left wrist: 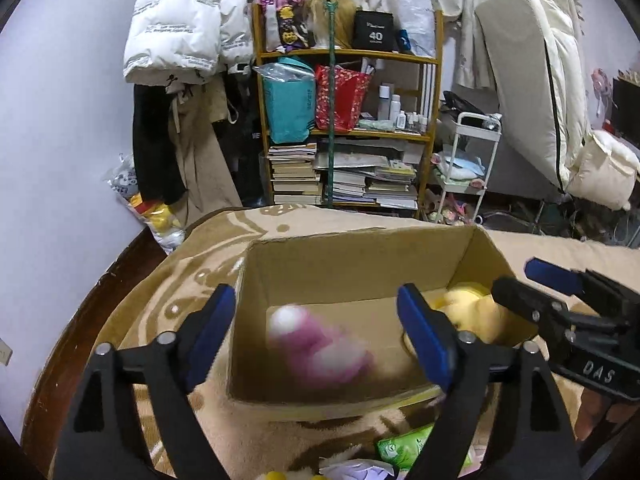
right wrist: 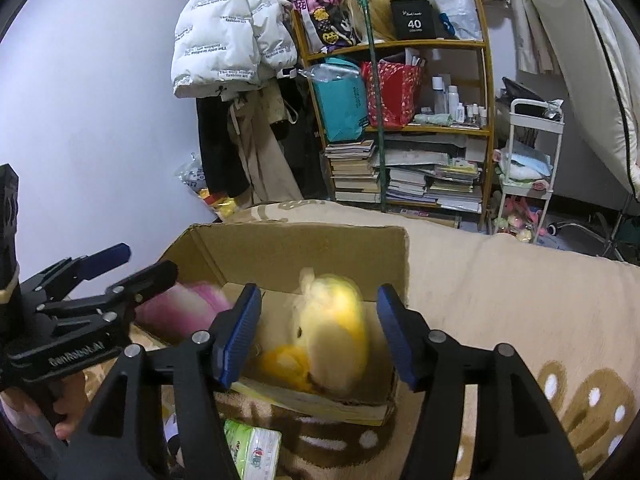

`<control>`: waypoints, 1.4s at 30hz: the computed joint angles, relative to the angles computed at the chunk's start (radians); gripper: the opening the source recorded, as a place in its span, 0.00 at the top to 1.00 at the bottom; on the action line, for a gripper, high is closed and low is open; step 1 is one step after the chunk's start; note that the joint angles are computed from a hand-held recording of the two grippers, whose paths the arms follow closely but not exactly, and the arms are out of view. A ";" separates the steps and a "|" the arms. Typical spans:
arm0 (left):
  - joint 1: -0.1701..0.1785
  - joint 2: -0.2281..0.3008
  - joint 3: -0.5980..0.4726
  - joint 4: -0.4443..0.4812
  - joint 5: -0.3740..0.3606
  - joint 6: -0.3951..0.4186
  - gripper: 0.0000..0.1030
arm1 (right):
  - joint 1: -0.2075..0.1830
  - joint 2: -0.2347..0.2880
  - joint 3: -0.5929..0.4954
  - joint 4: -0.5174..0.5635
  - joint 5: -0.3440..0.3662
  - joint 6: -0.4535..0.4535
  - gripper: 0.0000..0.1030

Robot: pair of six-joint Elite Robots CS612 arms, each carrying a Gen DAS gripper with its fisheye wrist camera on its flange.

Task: Organize soft objects
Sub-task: 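Carry both plushes over the cardboard box and open both tools to drop them, then move both open tools back down toward the remaining items on the blanket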

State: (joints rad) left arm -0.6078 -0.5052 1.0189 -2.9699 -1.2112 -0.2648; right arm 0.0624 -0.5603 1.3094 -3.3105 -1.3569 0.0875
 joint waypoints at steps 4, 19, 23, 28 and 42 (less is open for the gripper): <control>-0.004 -0.020 0.030 -0.013 0.048 -0.015 0.05 | -0.001 -0.012 0.028 -0.030 -0.002 0.015 0.20; -0.015 -0.131 0.202 0.020 0.117 -0.053 0.03 | 0.017 -0.088 0.160 -0.101 -0.044 -0.012 0.02; -0.019 -0.169 0.258 0.040 0.112 -0.087 0.03 | 0.023 -0.107 0.196 -0.121 -0.052 -0.012 0.02; -0.023 -0.205 0.315 0.070 0.095 -0.125 0.03 | 0.028 -0.125 0.237 -0.140 -0.049 0.000 0.02; -0.023 -0.205 0.323 0.202 0.060 -0.173 0.03 | 0.042 -0.125 0.244 -0.069 -0.082 -0.019 0.02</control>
